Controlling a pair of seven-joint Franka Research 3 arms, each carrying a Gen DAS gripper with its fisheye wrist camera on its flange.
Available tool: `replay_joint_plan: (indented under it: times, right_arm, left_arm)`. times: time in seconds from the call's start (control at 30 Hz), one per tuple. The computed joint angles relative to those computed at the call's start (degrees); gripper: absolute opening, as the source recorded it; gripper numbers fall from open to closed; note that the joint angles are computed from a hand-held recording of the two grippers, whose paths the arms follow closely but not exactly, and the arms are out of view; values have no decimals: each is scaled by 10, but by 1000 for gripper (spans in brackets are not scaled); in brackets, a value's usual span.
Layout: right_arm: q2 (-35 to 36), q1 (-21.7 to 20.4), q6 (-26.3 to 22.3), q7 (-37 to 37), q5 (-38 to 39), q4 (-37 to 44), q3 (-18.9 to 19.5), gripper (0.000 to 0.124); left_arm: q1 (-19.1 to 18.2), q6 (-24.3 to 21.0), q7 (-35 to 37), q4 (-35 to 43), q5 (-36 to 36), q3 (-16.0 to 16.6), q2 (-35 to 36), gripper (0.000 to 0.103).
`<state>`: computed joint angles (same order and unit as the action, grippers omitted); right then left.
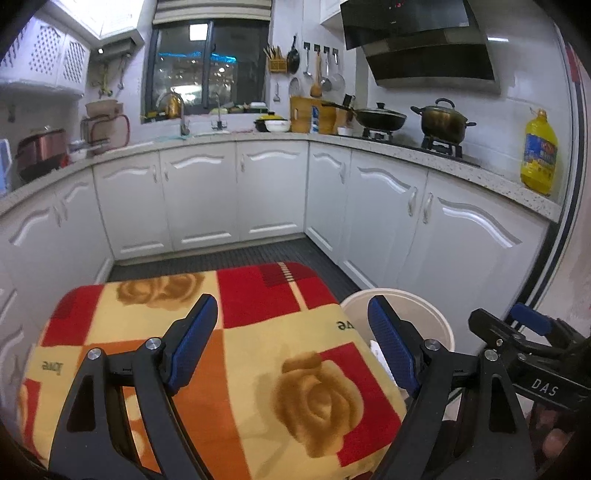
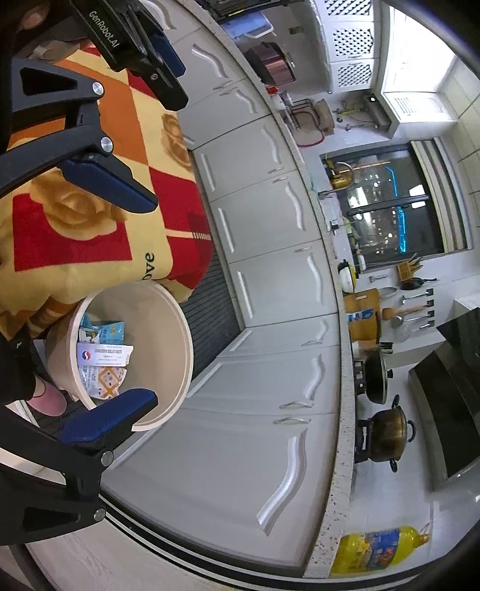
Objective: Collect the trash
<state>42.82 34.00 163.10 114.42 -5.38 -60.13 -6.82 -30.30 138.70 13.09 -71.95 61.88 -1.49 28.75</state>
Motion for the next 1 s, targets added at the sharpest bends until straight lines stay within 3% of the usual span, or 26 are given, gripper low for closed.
replay_joint_plan:
  times: [0.33, 1.0]
  right_arm:
    - [-30, 25, 31, 33, -25, -47, -31, 97]
    - [-41, 43, 33, 83, -77, -60, -57, 100]
  left_arm:
    - [-11, -14, -28, -18, 48, -3, -20, 83]
    - [-3, 17, -22, -19, 30, -9, -18, 83]
